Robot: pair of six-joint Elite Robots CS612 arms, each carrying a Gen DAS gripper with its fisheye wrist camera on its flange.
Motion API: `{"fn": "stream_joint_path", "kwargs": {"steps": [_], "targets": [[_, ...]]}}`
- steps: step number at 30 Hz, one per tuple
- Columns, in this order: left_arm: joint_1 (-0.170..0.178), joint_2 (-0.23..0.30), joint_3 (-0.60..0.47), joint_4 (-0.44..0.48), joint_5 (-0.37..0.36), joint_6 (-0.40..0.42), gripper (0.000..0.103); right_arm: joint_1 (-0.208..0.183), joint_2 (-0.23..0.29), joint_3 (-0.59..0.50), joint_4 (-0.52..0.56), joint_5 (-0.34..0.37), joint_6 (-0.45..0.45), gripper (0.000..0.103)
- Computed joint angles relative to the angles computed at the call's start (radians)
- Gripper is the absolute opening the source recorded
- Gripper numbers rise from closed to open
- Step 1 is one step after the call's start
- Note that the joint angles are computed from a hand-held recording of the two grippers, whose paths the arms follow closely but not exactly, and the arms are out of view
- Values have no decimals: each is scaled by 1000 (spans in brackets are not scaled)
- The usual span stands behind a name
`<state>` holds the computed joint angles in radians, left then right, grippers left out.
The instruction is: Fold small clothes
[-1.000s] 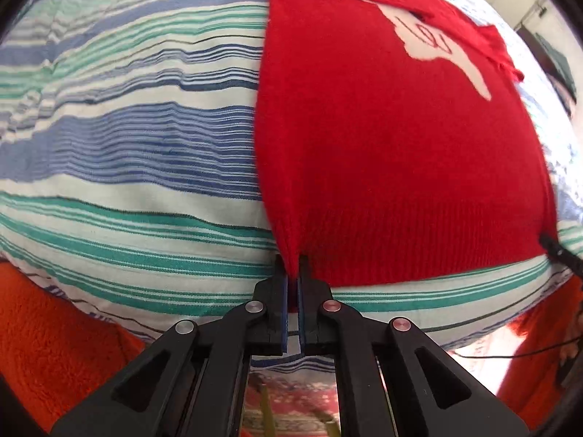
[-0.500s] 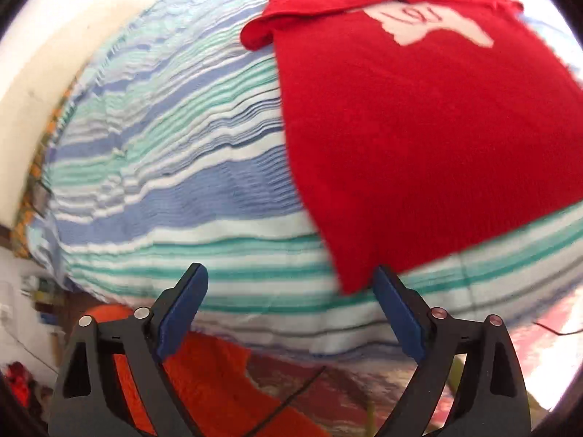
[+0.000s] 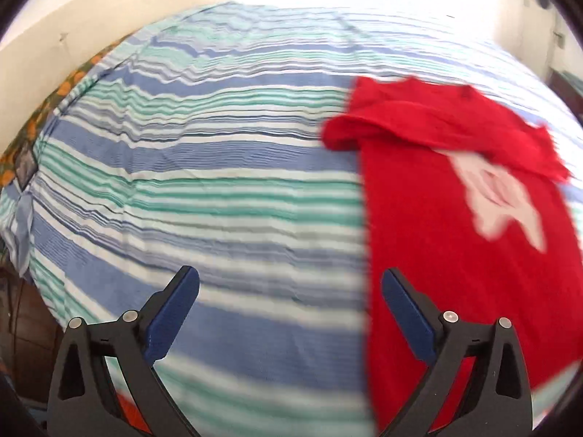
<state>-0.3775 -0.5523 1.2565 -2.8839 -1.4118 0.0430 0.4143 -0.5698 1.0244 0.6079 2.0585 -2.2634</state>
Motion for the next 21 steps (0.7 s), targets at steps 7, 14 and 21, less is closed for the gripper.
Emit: {"fn": "stream_joint_path", "kwargs": {"steps": [7, 14, 21], "targets": [[38, 135, -153, 37, -91, -95, 103, -22, -40, 101, -42, -33, 176, 63], [37, 129, -129, -14, -75, -88, 103, -32, -32, 92, -41, -56, 175, 63], [37, 131, -128, -18, -83, -95, 103, -30, -26, 82, -50, -75, 137, 63]]}}
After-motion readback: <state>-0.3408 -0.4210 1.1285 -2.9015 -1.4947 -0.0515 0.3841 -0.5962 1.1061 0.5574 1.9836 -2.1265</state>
